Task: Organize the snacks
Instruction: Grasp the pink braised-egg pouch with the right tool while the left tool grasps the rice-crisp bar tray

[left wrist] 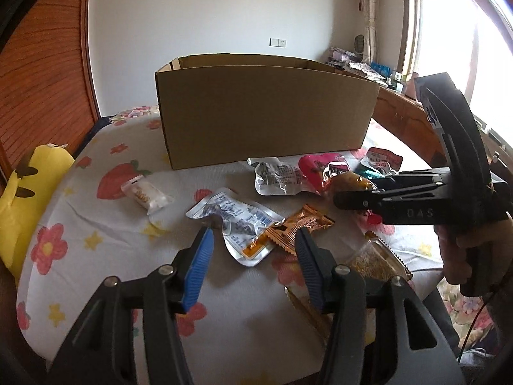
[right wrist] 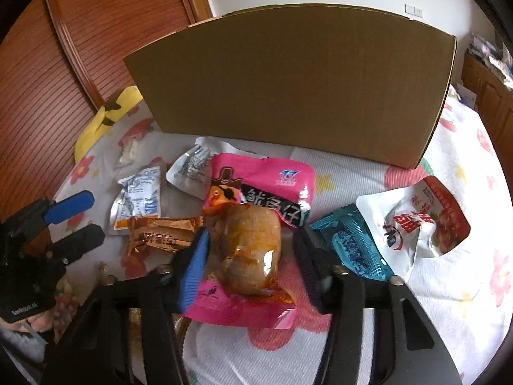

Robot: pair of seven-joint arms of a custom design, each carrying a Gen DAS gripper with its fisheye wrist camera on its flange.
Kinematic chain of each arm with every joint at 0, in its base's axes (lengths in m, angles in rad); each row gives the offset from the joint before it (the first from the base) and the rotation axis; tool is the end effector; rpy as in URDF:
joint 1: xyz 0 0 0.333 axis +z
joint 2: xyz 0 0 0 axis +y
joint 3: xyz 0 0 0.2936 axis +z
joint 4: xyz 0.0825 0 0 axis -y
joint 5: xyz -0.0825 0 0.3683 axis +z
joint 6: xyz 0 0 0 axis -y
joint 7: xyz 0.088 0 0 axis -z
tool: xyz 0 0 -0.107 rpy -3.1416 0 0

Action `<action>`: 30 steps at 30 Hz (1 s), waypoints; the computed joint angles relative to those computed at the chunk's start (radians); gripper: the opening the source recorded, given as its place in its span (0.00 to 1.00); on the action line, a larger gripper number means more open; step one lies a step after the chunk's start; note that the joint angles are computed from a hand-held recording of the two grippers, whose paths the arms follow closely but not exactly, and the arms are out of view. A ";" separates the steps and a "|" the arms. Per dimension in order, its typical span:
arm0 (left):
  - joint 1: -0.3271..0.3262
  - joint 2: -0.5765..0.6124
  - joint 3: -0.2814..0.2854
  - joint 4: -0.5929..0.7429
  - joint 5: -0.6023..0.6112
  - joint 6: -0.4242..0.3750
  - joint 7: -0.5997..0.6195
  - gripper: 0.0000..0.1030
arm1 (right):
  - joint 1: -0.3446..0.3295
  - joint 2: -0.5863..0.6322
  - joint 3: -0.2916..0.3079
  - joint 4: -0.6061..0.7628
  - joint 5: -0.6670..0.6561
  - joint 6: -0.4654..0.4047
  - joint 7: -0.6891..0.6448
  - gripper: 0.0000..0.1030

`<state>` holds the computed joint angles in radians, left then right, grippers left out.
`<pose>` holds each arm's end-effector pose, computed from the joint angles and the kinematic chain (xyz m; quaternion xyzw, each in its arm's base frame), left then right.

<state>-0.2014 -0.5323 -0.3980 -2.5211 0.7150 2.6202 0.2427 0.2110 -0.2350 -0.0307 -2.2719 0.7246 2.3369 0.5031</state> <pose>0.3421 -0.2650 0.4931 -0.6967 0.5782 -0.2997 0.3008 0.4856 0.0988 0.4733 -0.8787 0.3507 -0.0328 0.3222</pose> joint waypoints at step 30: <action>-0.112 0.036 0.009 0.014 -0.125 0.081 0.322 0.65 | -0.069 -0.185 -0.072 -0.120 -0.017 -0.027 -0.064 0.41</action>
<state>-0.3139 -0.4962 -0.3894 -2.5068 0.5904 2.7015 0.5652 0.1419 -0.4200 -0.1027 -2.3919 0.7073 2.3104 0.4388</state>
